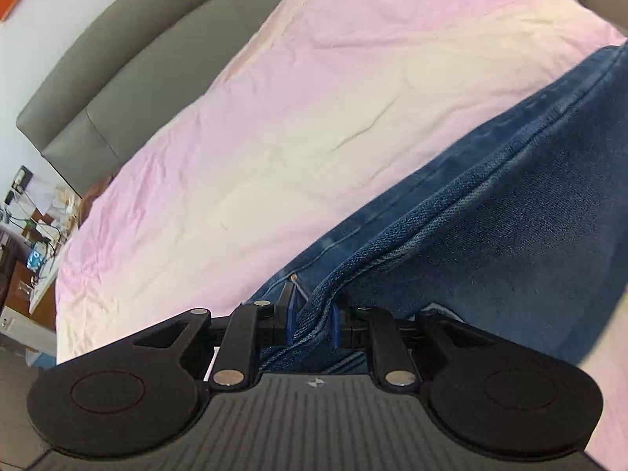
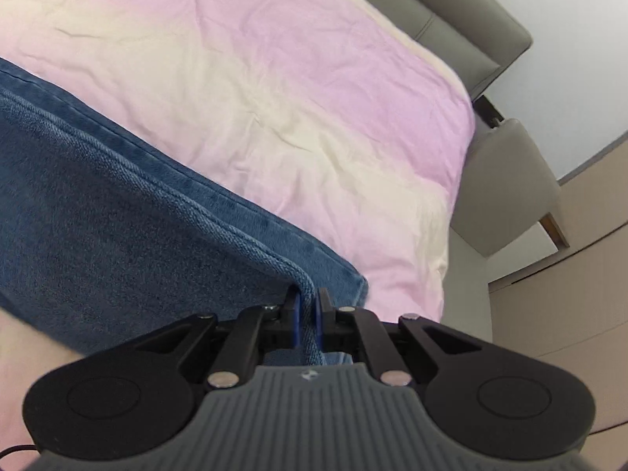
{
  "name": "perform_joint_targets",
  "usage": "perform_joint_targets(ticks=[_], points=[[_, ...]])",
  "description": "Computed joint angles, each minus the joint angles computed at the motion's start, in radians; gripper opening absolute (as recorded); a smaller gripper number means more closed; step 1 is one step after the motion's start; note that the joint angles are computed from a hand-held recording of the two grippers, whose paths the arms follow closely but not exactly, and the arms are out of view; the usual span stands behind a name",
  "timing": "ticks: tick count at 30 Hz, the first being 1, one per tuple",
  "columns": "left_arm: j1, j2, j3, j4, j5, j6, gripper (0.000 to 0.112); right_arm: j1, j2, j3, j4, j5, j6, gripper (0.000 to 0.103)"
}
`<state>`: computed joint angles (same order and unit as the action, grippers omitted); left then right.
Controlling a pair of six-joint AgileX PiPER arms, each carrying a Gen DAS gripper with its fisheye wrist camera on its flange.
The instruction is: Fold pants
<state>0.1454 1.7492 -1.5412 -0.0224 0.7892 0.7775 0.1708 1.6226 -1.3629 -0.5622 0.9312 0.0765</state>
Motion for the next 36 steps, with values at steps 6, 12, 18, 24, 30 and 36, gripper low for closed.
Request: perform_joint_targets(ticks=[6,12,18,24,30,36], points=[[-0.071,0.275,-0.234,0.109,0.054,-0.163,0.02,-0.053,0.334,-0.261,0.036,-0.016,-0.07,0.0],[-0.059,0.359,-0.221,0.111,-0.009,-0.179,0.02,-0.079,0.589,-0.474,0.079,0.04,-0.154,0.0],[-0.024,0.292,-0.142,0.037,-0.081,-0.12,0.02,-0.089,0.602,-0.49,0.095,0.039,-0.188,0.0],[-0.033,0.377,-0.353,0.035,0.056,-0.128,0.02,-0.085,0.593,-0.544,0.088,0.088,-0.189,0.0],[-0.054,0.454,-0.397,0.095,0.07,-0.192,0.027,-0.073,0.628,-0.532,0.045,0.061,-0.139,0.004],[-0.074,0.34,-0.26,0.19,-0.05,-0.265,0.078,-0.11,0.524,-0.453,0.016,0.013,-0.027,0.055]])
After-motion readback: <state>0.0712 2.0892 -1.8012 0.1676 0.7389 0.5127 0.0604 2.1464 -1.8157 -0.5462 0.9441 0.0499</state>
